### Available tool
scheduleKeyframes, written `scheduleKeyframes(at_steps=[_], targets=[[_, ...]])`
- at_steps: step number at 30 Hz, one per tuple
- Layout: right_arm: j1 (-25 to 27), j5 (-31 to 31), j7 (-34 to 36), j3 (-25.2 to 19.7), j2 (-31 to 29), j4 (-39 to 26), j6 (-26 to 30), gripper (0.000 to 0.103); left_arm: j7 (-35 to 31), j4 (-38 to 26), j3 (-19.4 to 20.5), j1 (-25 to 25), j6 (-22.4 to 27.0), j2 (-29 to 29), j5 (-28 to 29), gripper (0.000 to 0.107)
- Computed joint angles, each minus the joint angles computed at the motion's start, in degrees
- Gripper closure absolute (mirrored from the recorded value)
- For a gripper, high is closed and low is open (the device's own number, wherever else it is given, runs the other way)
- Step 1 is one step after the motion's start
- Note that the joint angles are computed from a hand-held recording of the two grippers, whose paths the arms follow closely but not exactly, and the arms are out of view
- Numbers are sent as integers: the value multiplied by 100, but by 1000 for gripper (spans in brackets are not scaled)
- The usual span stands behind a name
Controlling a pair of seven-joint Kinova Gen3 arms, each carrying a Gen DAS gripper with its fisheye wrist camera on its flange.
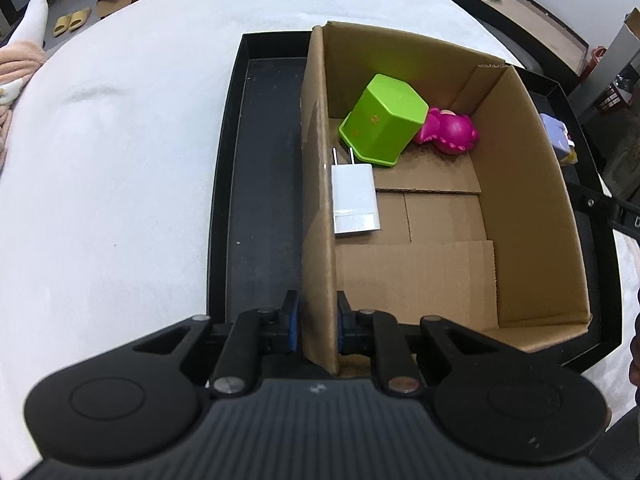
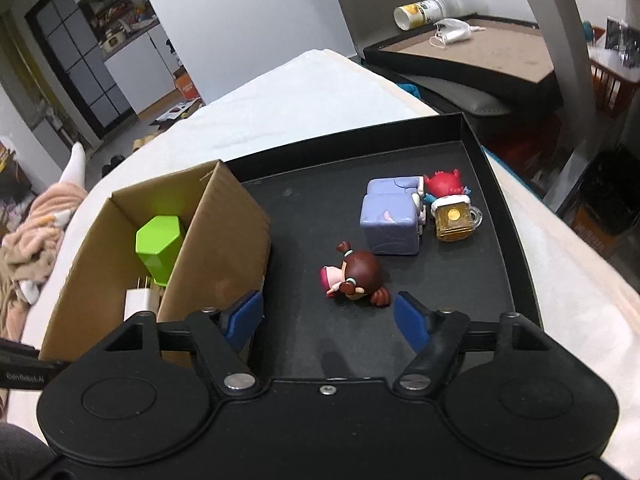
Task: Organize rigid objects
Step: 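Move the right tool back over the brown-haired doll figurine on the tray, then grasp the brown-haired doll figurine with the right tool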
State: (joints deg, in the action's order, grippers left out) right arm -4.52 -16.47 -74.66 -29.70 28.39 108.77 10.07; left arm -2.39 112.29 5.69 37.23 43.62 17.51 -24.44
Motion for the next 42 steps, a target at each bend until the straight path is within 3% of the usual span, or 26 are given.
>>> scheduleKeyframes(at_steps=[9,17,19,21,23,28,42], targets=[[-100,240,-61,75,213,-141,-87,37,-262,-93,-6,-140,14,95,201,91],[-857,400,-459,865,426,-628,220,41,-407,-81,-29,-198,-35,117,351,91],[-1227,514,-663,1241,447,-780,370,46,-361,-52,-59,-171,-83,115,322,91],[-1545,640,-872,1544,482,-940,555,60,-320,-39,-80,-157,-109,123,308,91],[-1721,760,-1001,1690,481,-990,598,60,-340,-25,-79,-167,-140,126,307,91],[-1599,850,-1011,1565,395,-911,693,61,-251,84,-108,-154,-284,65,268,91],[-1736,1092,-1011,1728,-431,-450,943,61,-257,167,-112,-149,-360,-16,171,91]])
